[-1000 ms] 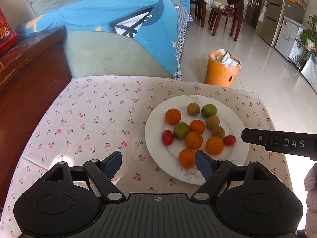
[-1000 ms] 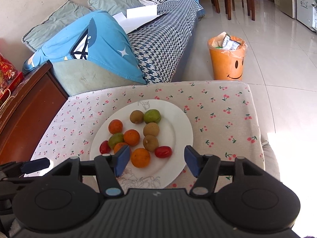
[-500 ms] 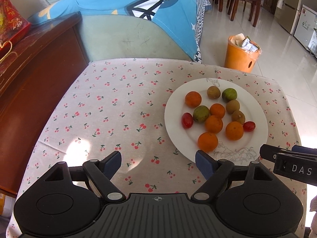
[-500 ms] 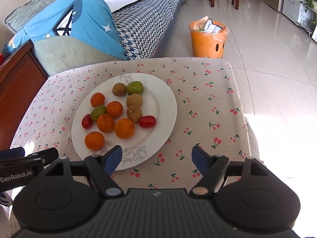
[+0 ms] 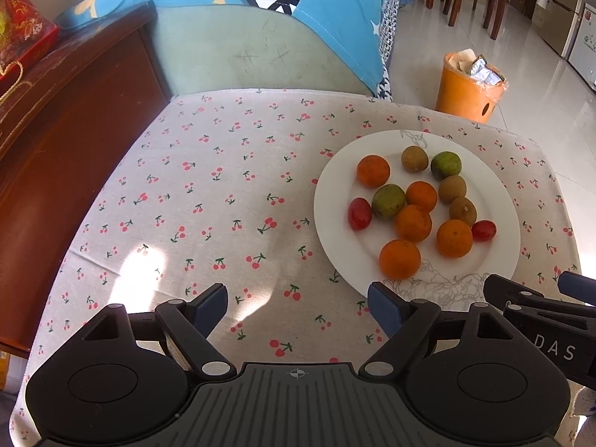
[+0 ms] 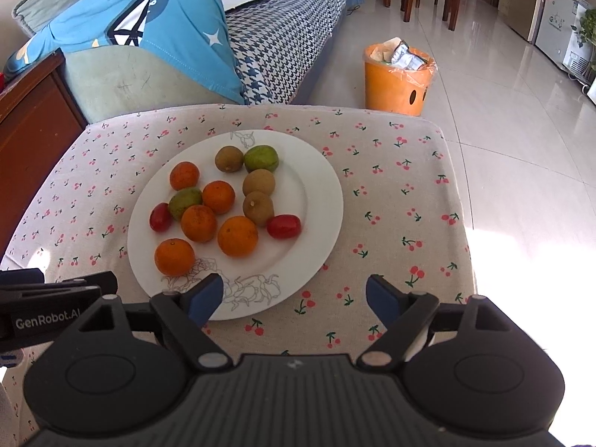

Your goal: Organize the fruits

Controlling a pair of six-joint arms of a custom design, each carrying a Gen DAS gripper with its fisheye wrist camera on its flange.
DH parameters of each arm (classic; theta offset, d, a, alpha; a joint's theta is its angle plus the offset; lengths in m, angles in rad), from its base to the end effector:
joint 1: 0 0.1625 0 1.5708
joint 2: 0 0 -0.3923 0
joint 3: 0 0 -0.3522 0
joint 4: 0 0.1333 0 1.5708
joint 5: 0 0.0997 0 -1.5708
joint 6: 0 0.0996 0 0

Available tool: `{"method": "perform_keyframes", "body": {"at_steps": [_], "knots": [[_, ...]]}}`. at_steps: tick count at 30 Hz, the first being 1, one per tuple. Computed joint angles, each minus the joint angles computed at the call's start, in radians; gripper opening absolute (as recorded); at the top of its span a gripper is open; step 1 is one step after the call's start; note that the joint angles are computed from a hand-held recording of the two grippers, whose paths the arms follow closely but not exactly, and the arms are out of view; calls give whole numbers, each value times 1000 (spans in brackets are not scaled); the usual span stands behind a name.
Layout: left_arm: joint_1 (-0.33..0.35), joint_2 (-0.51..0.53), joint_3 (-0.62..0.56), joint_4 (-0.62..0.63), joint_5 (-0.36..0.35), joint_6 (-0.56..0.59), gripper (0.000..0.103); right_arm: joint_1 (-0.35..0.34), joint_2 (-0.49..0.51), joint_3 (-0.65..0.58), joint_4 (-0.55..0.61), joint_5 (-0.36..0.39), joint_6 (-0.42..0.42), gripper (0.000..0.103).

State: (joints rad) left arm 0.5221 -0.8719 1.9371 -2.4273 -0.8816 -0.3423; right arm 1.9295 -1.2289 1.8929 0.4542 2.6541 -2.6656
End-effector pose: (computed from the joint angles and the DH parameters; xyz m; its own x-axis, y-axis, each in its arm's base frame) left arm -0.3393 -0.4221 0.0588 -0.5396 0.5283 -0.6556 0.7079 0.7062 -0.0136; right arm 0.1617 -0.3021 0.2295 -0.6551 0.5612 0.5059 -0.0175 0.6580 -0.7528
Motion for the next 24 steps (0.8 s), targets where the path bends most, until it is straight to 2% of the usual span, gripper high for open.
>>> {"method": "perform_keyframes", "body": {"at_steps": [4,24], "knots": [[-8,4,4,-4,15,5,89,-4,5,-3,5,-1,2,84],[-16,21,4,-17,63,21,89,-6,24,-13,3,4,-6,84]]}}
